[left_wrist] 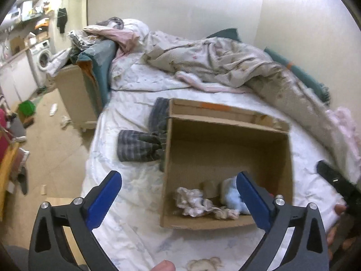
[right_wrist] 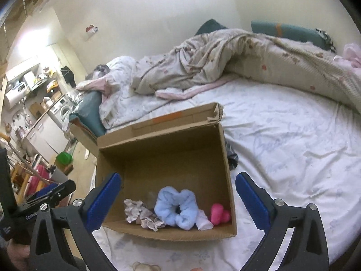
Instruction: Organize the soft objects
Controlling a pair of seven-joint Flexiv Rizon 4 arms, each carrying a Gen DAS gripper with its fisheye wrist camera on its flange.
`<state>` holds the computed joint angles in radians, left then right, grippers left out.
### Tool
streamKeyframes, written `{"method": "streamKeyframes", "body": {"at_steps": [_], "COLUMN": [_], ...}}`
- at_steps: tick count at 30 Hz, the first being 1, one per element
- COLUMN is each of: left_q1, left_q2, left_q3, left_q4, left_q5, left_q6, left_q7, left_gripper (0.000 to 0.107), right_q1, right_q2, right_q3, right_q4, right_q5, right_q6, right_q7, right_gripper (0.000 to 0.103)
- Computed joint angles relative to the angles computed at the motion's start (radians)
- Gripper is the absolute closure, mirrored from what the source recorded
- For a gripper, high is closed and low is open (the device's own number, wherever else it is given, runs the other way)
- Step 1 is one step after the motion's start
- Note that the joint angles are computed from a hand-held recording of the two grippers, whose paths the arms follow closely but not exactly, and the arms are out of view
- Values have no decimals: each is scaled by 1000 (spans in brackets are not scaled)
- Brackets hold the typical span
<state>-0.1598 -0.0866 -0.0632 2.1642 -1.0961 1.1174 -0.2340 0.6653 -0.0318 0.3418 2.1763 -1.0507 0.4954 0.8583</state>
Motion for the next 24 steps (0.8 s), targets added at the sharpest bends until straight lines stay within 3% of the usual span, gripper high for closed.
{"method": "streamKeyframes", "body": {"at_steps": [6, 12, 14, 16, 20, 24], "left_q1": [-22, -10, 4, 14, -5, 3], "left_q2": [54, 89, 100, 109, 117, 118], "left_q3": [11, 48, 63, 72, 60, 70], "left_q4": [49, 101, 109, 114, 151, 145], "left_q5": [-68, 9, 30, 32, 8, -4], "left_q6": [57, 15, -46, -88, -2, -53], "left_q7": [93, 89, 80, 74, 117, 122], "left_gripper": [5, 5, 5, 5, 5, 5], "right_q1": [47, 96, 112, 122, 126, 139], "right_q2": [-34, -73, -87, -99, -113, -134], "right_q3": [17, 20, 19, 15, 4, -6], "right_q4": [-45, -79, -92, -100, -93, -114], "right_q5": [21, 52, 62, 72, 86, 83], "right_q6": [-70, -96, -105, -98, -41, -42], "right_q7": [-10, -5, -14, -16, 15, -26], "right_gripper": [0, 0, 0, 0, 0, 0]}}
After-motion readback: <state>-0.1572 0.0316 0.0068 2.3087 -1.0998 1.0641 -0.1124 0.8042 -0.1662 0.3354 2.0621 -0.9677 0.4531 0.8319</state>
